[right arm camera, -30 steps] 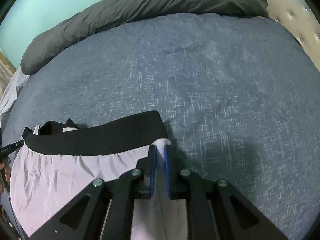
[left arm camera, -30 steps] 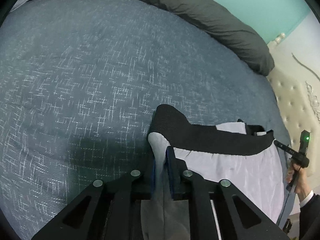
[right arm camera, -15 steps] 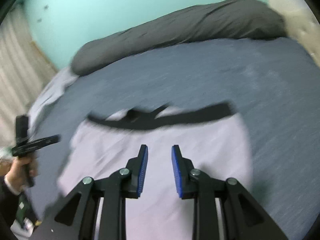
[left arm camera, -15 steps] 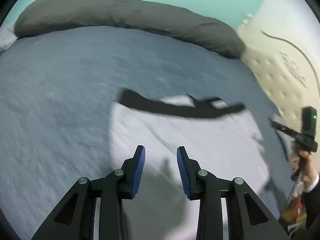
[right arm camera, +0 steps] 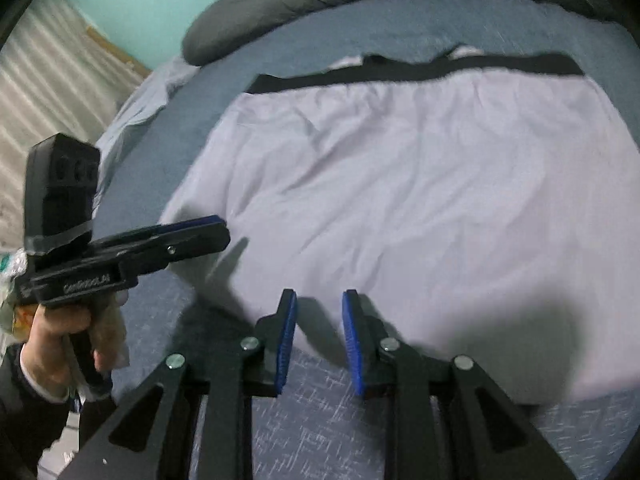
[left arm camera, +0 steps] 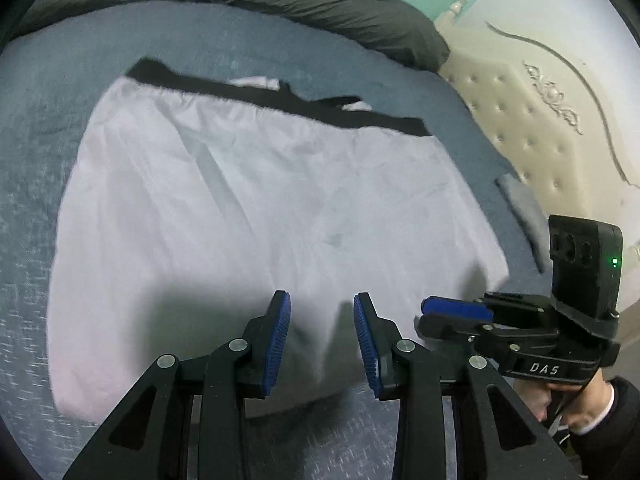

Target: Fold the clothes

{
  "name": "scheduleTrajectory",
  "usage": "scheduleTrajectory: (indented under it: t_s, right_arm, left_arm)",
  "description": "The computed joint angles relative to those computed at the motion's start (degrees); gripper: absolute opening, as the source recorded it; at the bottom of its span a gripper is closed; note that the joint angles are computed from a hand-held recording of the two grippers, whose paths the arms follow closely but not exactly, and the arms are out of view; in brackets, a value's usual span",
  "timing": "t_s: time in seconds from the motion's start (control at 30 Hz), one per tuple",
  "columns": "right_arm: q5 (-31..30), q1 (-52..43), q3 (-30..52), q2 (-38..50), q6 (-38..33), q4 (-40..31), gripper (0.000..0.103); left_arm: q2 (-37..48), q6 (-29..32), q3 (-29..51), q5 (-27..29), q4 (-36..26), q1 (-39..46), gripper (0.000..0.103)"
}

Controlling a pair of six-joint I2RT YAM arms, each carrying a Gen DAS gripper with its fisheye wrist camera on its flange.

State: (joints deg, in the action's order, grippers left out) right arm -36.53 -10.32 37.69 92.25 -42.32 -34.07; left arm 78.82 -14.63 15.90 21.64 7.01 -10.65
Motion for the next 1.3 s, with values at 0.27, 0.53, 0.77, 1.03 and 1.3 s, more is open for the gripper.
scheduleTrajectory:
  t_s: [0.27,0.53,0.77,1.03,1.3]
  right_arm:
    - [5.7,4.5,-2.4,6.7,9.1,14.5,0.007]
    - [6.2,2.7,-4.8,0.9,5.8,8.9,0.007]
    - [1.7,-2.5,-3.4,0.3,4.4,4.9,0.007]
    - [-3.8,-9.6,-0.8,2.0,0.3,-0.3,0.007]
    - [-12.7,-22.3,5.3,4.1,-11.2,-14.4,0.007]
  left_arm:
    - [9.6,-0.1,0.5,0.5,7.2,1.1,0.036]
    - [5.6,0.2,0.4,0.9,3.8,2.6,0.036]
    - [-7.0,8.3,-0.6,5.1,-10.7,16.8,0.036]
    - [-8.9,27.1,-0.6,13.0,-25.1,41.5,0.046]
    - [5.3,41.9,2.0,17.5,-28.1,55.4,0.058]
